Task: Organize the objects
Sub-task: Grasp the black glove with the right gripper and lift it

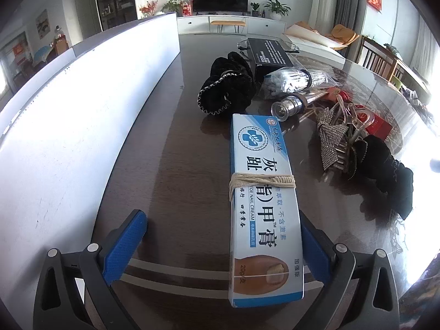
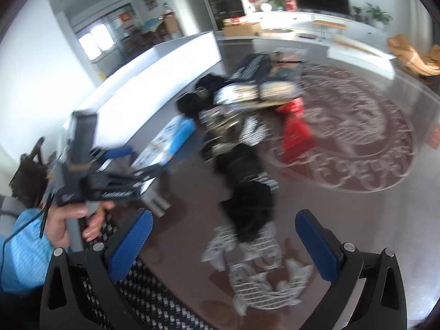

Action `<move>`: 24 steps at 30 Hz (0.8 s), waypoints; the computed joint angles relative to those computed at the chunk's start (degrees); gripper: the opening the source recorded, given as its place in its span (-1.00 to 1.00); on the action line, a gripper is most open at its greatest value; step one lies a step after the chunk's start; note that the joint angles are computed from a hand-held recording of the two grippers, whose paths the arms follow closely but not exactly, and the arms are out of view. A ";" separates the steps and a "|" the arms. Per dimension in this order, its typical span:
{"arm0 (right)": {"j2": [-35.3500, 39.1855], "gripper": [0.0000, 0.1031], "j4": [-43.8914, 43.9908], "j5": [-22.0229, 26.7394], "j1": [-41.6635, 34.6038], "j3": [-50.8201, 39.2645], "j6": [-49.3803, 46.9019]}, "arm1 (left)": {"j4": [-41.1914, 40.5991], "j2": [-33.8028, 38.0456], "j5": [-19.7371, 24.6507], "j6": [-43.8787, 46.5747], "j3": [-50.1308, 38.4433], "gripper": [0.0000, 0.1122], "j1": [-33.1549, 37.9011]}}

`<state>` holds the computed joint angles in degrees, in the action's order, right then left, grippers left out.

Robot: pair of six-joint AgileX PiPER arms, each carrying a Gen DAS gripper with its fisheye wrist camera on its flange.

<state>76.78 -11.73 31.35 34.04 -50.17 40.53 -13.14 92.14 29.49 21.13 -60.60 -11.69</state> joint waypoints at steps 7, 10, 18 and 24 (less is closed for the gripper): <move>8.04 1.00 3.24 8.98 -4.82 -13.11 -6.99 | -3.81 -1.68 -2.16 5.89 1.24 -0.27 -0.90; 16.51 0.99 6.04 12.82 -3.65 -19.72 -12.79 | -4.98 -1.80 -1.92 7.00 1.27 -0.27 -0.50; 16.71 -0.32 0.50 11.85 -1.31 -15.86 -7.38 | -11.05 -4.22 -1.79 13.35 2.52 -0.28 1.42; 7.14 -0.32 -1.72 12.97 -1.05 -12.15 -3.94 | -13.79 -9.45 -4.54 15.54 5.41 -0.28 1.82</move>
